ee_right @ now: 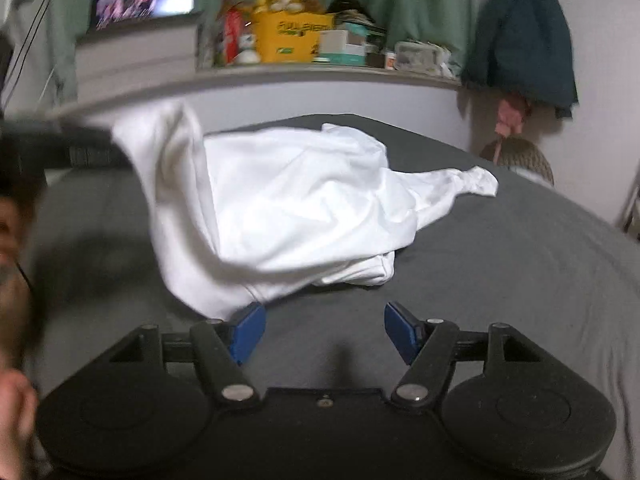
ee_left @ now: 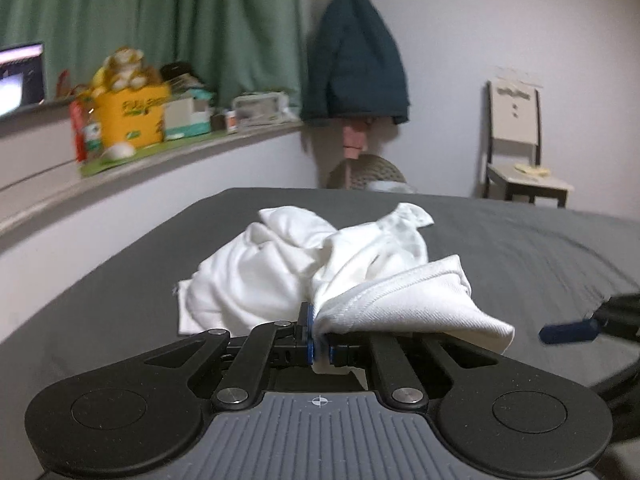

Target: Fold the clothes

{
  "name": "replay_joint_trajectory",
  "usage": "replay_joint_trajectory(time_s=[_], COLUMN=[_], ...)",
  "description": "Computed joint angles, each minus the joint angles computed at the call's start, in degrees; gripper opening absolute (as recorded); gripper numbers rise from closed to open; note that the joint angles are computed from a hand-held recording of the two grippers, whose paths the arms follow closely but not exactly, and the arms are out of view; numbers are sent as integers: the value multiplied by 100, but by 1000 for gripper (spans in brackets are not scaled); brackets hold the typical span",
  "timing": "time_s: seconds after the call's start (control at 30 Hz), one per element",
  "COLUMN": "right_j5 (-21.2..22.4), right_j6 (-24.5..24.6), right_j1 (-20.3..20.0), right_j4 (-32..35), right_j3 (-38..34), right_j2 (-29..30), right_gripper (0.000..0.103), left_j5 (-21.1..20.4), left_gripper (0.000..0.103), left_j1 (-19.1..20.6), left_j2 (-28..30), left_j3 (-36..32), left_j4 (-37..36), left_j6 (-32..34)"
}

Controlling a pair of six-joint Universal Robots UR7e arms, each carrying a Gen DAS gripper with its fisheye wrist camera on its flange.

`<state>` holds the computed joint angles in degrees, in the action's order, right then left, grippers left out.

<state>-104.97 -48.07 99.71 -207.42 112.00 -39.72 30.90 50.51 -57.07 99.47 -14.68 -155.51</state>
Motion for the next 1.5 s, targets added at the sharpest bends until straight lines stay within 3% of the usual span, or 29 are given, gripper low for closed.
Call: replay_joint_trajectory(time_s=[0.07,0.13,0.2,0.23,0.3,0.37,0.43,0.47,0.5,0.53,0.6,0.8,0.9,1.0,1.07,1.13,1.17,1.2,1.27,1.37,1.43,1.5], right_j5=[-5,-126,-189,-52,403,847,975,1027,1034,938,849,1265,1234,670,106,-465,-736,-868,-1117,-892,-665,-539], right_j6=[-409,-1155,-1920,-2374,-2831,-3251,-3725,-3914,-4013,-3871,-3375,-771,-151,244,253,36,62,329,1025,2696,3326,3401], right_j1=[47,100,143,134,48,-30,-71,-90,-93,-65,-19,-5,-47,-114,-121,-166,-166,-223,-317,-509,-593,-638], right_j4=[-162,-763,-1342,-1812,-2145,-2290,-2055,-2082,-2192,-2128,-1987,-1974,-1915,-1844,-1630,-1354,-1236,-913,-125,1328,2030,2578], right_j3=[-114,-294,-505,-568,-482,-401,-351,-365,-432,-491,-567,-472,-580,-781,-1021,-1166,-1225,-1173,-1101,-896,-771,-695], right_j2=[213,596,976,1148,1195,1189,1165,1213,1310,1318,1271,645,477,425,476,490,511,404,167,-392,-706,-925], right_gripper=[64,62,51,51,51,51,50,47,29,14,3,3,3,3,3,7,11,18,24,28,28,28], left_j5=[74,176,178,201,218,218,208,205,214,218,211,347,362,433,585,592,551,532,607,582,523,522], left_gripper=[7,7,7,7,7,7,7,7,7,7,7,8,19,28,41,81,90,100,101,101,101,101], left_j1=[55,120,49,43,31,18,3,-10,-11,-15,-20,101,135,109,88,28,-16,-55,-86,-110,-127,-144], left_j2=[-12,-5,-72,-90,-112,-130,-143,-141,-139,-136,-89,312,639,838,861,849,803,732,651,695,702,707], left_j3=[-6,-54,59,75,90,99,105,105,107,109,69,-368,-707,-853,-819,-712,-586,-434,-290,-315,-293,-295], left_j4=[50,103,89,80,127,182,247,284,299,319,478,1545,2157,2491,2480,2252,1961,1628,1345,1421,1406,1481], left_j6=[-98,-137,-210,-214,-265,-337,-429,-484,-486,-489,-547,-1201,-1396,-1311,-1034,-709,-458,-185,149,235,316,308])
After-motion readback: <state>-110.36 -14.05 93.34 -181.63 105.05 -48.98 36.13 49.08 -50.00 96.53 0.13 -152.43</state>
